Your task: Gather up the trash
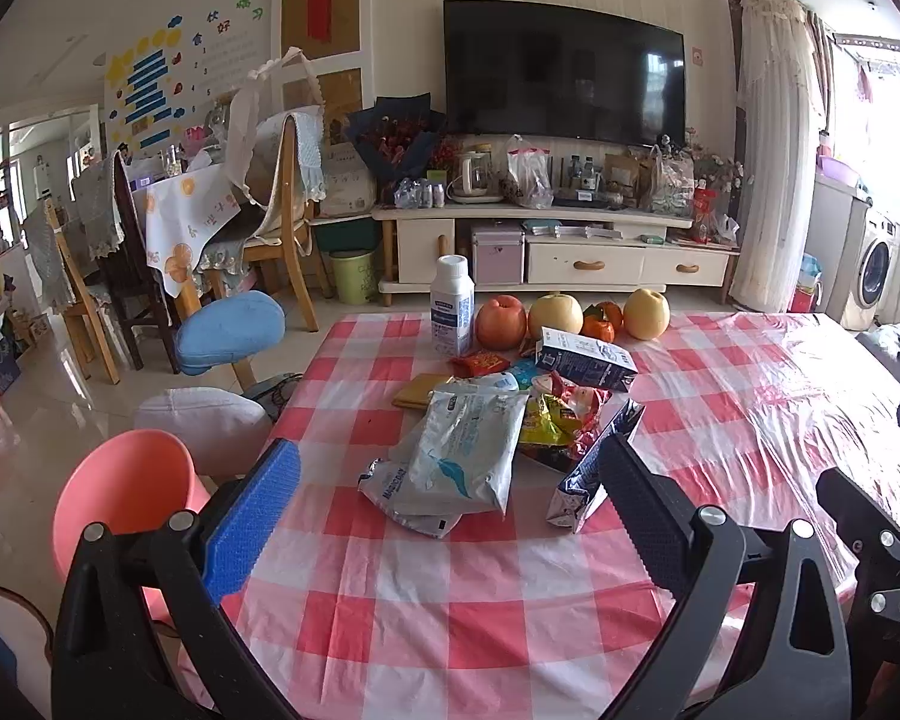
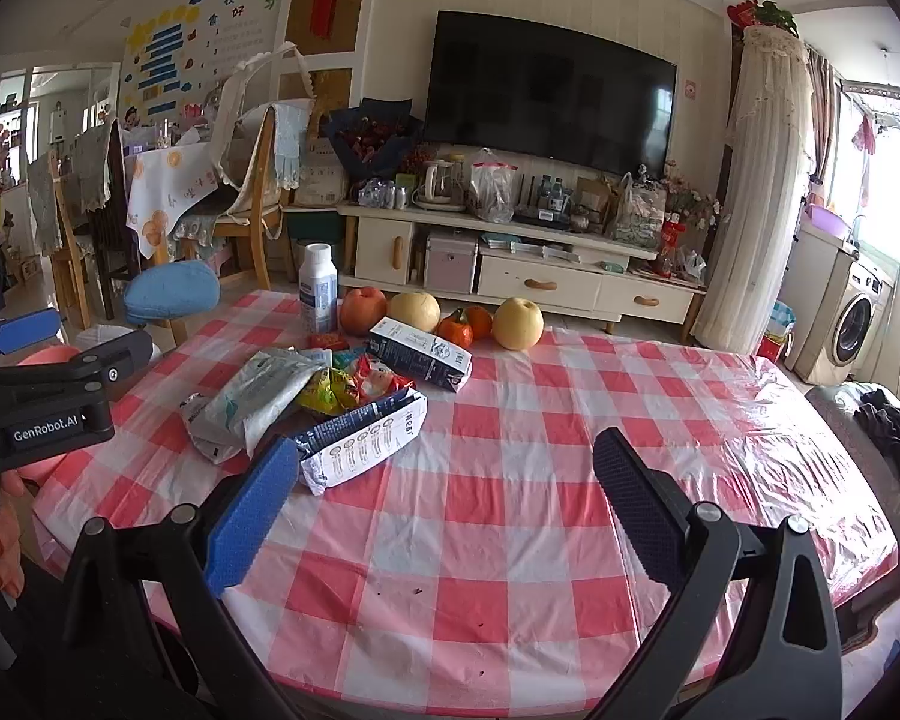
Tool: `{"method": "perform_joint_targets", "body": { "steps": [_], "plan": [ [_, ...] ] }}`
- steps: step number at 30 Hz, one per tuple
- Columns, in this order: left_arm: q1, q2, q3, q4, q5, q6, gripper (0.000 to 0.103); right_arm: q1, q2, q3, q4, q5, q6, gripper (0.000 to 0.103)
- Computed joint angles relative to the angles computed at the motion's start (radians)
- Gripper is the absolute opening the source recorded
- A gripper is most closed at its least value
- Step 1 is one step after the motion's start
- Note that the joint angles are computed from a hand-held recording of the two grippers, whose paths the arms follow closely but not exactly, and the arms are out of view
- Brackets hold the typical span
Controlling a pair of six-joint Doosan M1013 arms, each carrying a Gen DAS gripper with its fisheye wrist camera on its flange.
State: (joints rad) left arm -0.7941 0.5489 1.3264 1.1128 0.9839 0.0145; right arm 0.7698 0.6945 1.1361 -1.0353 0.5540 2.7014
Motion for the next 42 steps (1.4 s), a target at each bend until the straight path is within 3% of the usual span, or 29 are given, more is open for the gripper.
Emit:
{"method": "perform_joint_targets", "body": {
  "steps": [18,30,42],
  "plan": [
    [0.008,0.014,-0.006,-0.019,-0.017,0.018,0.098,-0.013,0.04,-0.033,0.106,-0.006,-0.104,0.099],
    [0.019,0.051,-0.054,-0.113,-0.065,0.139,0.098,-0.029,0.071,-0.06,0.183,-0.001,-0.173,0.099],
    [0.017,0.108,-0.132,-0.196,-0.061,0.306,0.098,-0.062,0.112,-0.092,0.297,0.017,-0.259,0.099]
  ]
}}
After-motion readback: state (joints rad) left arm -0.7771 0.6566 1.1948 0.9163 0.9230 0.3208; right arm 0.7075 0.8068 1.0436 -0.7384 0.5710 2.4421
